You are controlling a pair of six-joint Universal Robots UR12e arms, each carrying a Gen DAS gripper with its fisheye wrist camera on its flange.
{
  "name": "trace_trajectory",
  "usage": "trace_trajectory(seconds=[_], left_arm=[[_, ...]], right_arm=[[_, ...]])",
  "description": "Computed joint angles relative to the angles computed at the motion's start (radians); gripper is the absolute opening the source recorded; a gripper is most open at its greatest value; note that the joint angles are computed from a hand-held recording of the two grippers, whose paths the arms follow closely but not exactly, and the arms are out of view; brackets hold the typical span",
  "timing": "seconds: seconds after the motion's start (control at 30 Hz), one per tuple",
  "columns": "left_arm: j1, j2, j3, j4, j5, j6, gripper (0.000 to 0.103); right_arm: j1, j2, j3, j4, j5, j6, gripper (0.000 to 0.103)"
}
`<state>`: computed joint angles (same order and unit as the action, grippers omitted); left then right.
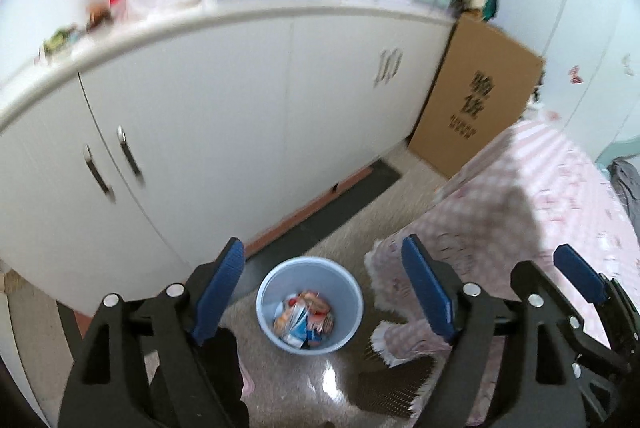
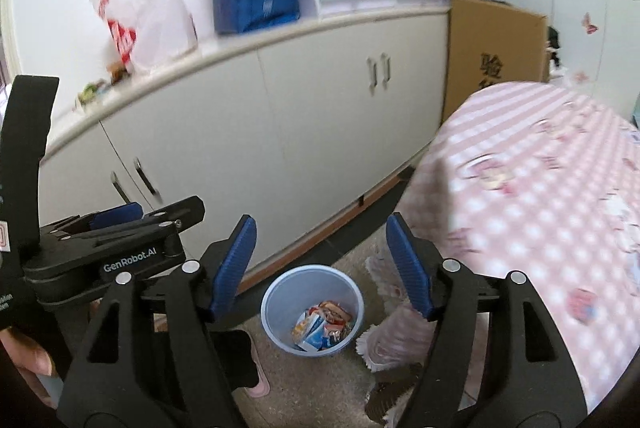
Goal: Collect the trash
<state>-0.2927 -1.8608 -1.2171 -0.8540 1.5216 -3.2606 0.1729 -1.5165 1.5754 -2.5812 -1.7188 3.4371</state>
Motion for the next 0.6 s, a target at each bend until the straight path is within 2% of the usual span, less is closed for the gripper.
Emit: trace_trajectory(seconds=[0.07,0.17,0.43,0.6], left_arm=[[-0.016,0.025,-0.017,0.045,0.006,0.019,0.082],[-0.036,0.057,-0.041,0.106,0.004,0.033,0.085],[-0.091,0.132,-0.101,0.239,0.020,0.068,0.089],[-0.107,0.171,-0.134,0.304,-0.008,0.096,0.089]], right_arm=[[-0.001,-0.037,0.018,-0.004,-0.020,0.013,0.073],[0.005,-0.078,0.039,-0.016,-0.047,0.033,0.074],[0.036,-0.201,0.107,-0.045,-0.197,0.075,0.083],[0.060,-0.252,0.131,-0.048,-0.284,0.099,0.085]])
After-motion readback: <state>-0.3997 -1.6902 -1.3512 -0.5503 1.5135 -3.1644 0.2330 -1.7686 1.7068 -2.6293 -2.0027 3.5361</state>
